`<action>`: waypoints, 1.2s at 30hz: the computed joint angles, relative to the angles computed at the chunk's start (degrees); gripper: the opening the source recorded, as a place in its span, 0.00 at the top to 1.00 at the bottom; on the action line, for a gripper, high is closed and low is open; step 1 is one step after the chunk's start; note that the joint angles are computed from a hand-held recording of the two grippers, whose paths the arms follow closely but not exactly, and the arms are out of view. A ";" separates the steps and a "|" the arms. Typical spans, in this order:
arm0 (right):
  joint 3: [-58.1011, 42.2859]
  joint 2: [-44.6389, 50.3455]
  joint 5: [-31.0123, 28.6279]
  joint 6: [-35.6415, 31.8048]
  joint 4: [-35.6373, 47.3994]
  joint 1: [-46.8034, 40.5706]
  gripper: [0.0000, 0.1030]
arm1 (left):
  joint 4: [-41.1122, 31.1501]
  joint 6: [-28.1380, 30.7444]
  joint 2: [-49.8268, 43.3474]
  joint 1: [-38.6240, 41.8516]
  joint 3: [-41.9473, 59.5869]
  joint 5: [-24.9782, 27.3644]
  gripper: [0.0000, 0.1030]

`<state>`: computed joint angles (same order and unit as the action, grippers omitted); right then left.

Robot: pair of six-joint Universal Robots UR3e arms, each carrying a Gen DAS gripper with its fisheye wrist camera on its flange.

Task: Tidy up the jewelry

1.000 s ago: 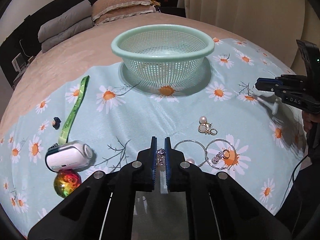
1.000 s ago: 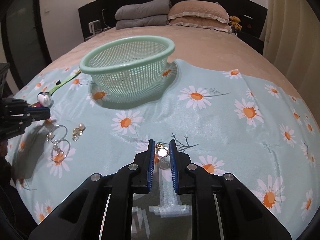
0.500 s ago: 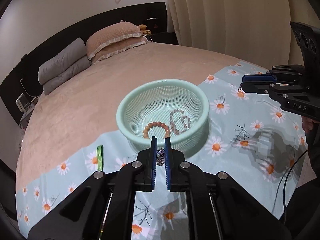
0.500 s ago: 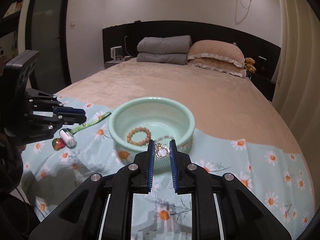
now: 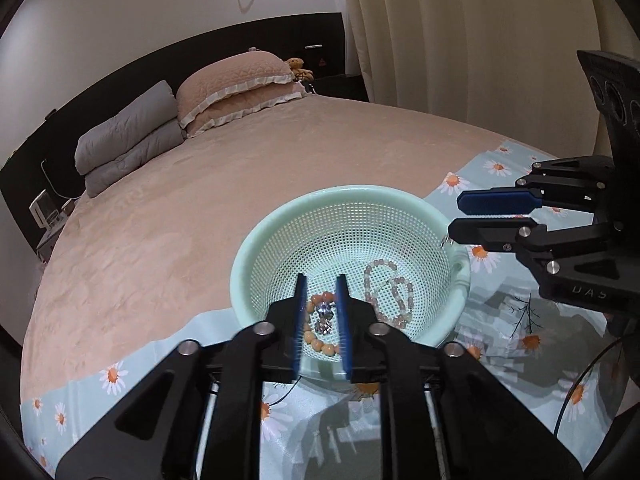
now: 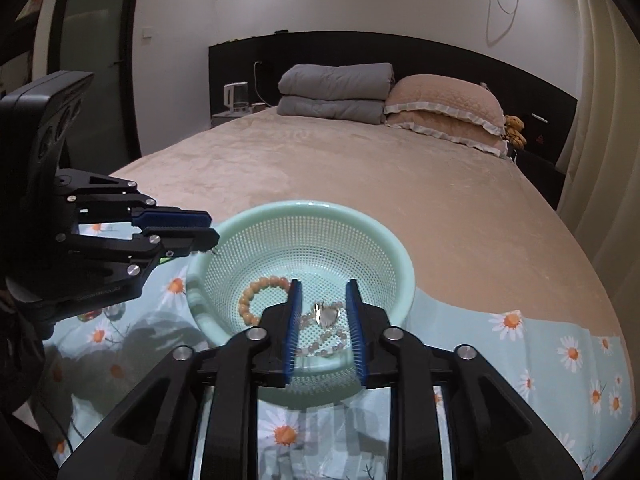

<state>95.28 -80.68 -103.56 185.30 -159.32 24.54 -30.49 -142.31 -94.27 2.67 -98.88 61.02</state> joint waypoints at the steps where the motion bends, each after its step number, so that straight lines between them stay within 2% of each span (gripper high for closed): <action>1: 0.69 0.08 -0.83 0.39 -1.27 0.24 0.64 | 1.68 -0.18 0.58 0.41 -1.37 0.00 0.54; 3: 2.23 -0.80 -0.41 0.92 -2.43 -0.06 0.57 | 3.34 -0.50 1.97 1.61 -3.49 -0.55 0.44; 4: 2.93 -1.27 -0.78 1.29 -3.02 0.02 0.55 | 2.67 -0.92 2.54 2.23 -3.68 -0.86 0.34; 6: 3.97 -2.25 -1.34 1.89 -3.37 -0.05 0.54 | 3.08 -2.21 3.34 3.20 -4.34 -1.00 0.23; 10: 6.18 -4.31 -0.82 3.10 -3.87 -0.38 0.54 | 0.54 -0.76 5.21 4.53 -5.27 -2.50 0.23; 16: 8.52 -5.90 3.16 1.50 -3.35 1.16 0.54 | -2.75 6.59 10.48 6.90 -11.61 -4.77 0.22; 20: 9.14 -5.43 3.04 -0.46 -1.25 4.65 0.54 | -7.61 9.31 11.89 8.65 -13.97 -2.25 0.22; 25: 10.66 -3.37 4.77 -0.55 -0.03 6.69 0.54 | -13.01 13.08 15.91 12.10 -18.03 -2.44 0.22; 31: 15.12 -0.86 8.24 3.30 -3.18 6.87 0.54 | -11.18 14.32 17.38 12.24 -23.23 1.00 0.23; 36: 13.77 1.74 8.86 3.52 -4.13 6.81 0.54 | -13.87 16.77 17.70 13.60 -24.35 -0.54 0.28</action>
